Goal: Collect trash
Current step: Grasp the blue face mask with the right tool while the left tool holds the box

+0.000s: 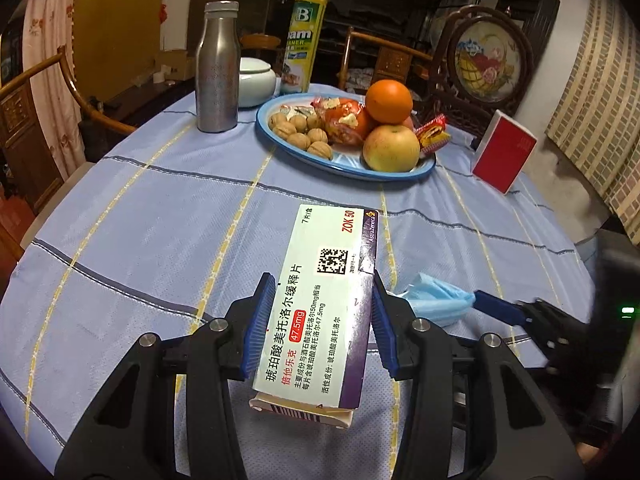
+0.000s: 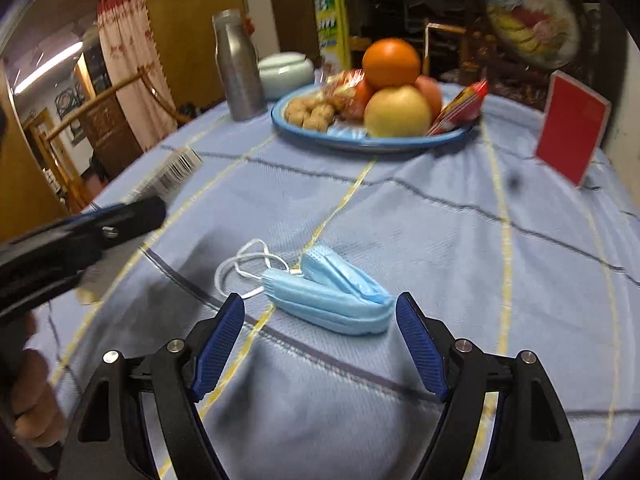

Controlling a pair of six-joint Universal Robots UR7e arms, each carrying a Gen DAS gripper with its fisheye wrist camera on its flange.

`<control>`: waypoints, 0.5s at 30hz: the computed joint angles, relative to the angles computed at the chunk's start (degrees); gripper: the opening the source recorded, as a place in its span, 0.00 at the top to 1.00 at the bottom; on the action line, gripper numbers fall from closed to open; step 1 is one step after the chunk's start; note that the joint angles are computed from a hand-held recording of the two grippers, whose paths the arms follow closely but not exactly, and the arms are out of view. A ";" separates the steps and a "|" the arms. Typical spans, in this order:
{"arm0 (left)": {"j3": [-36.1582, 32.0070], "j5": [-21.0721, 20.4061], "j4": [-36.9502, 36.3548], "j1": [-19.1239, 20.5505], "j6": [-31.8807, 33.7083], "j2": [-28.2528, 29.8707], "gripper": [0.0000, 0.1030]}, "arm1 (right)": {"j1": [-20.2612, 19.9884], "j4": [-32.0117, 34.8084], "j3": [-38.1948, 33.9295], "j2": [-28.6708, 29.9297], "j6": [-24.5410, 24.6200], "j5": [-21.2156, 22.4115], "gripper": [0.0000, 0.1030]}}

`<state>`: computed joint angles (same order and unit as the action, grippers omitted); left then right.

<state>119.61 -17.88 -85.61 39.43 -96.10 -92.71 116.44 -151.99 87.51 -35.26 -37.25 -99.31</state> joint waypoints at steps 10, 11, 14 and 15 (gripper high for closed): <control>-0.67 0.13 2.66 0.17 -2.17 0.28 0.55 | -0.76 -0.42 2.15 -1.31 -0.28 1.29 0.76; -0.51 -0.02 1.98 0.25 -1.61 0.21 0.55 | -0.77 -1.44 3.26 -1.98 -0.80 1.10 0.76; -0.33 -0.38 0.38 0.50 0.11 0.38 0.55 | -1.13 -4.12 6.80 -4.93 -1.39 1.14 0.76; -0.13 -0.53 -0.80 0.52 1.32 0.43 0.55 | -1.31 -4.98 7.67 -5.72 -1.28 1.30 0.76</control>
